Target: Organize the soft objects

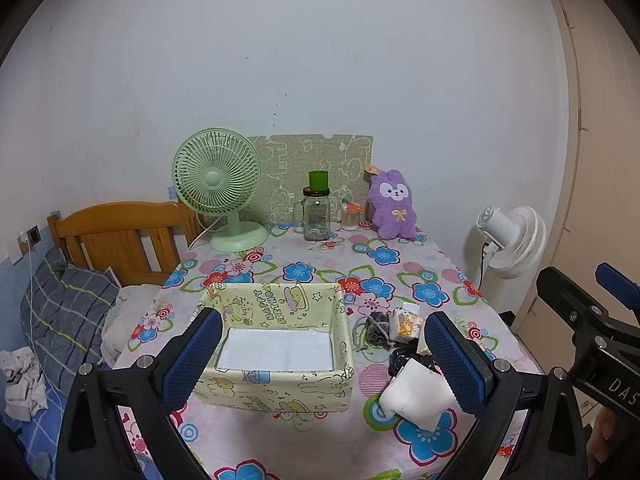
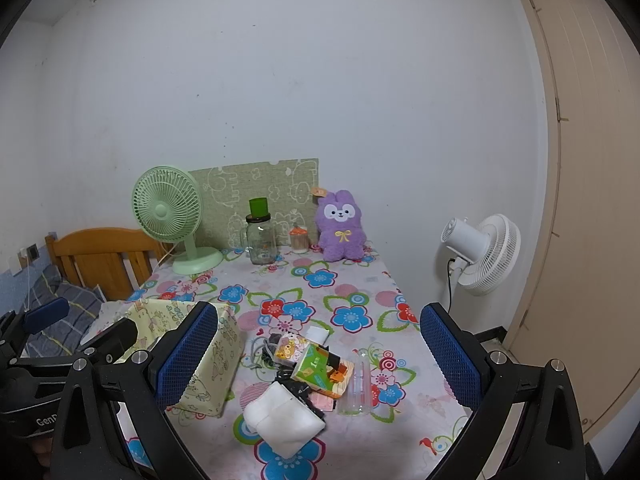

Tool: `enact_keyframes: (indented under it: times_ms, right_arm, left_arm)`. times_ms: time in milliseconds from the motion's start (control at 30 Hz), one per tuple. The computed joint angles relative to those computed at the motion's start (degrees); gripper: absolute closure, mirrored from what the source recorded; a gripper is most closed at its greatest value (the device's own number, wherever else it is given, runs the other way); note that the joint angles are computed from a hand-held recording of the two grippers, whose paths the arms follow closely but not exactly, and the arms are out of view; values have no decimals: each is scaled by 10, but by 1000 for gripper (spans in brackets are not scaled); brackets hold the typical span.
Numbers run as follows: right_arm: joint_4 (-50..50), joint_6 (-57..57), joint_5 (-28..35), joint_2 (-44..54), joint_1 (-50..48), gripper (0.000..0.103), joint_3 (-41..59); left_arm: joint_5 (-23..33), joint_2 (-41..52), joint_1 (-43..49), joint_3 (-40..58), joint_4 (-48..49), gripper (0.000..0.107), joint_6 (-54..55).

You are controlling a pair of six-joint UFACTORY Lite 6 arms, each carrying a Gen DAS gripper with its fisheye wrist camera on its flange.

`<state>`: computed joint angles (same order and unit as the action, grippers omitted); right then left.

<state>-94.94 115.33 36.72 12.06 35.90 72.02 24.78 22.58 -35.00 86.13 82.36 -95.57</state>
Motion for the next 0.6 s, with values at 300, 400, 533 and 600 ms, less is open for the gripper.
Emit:
enact_keyframes:
  times_ms: [300,400,533,600]
  right_arm:
    - [-2,2,-2,1,-1,1,0]
    - [-2,1,-3,1,-2,1,1]
    - [-1,1,-4,1,-2,1,1]
    - [0,1,-2,2,-1,1,2]
  left_arm:
    - [1,-1,-1,-4,10,5,-7]
    - [-1,-2,-1,-5,11,6,-4]
    - [-5,-4,2,-8,16,5,-7]
    - [-5,-4,1,-9,18,6,-9]
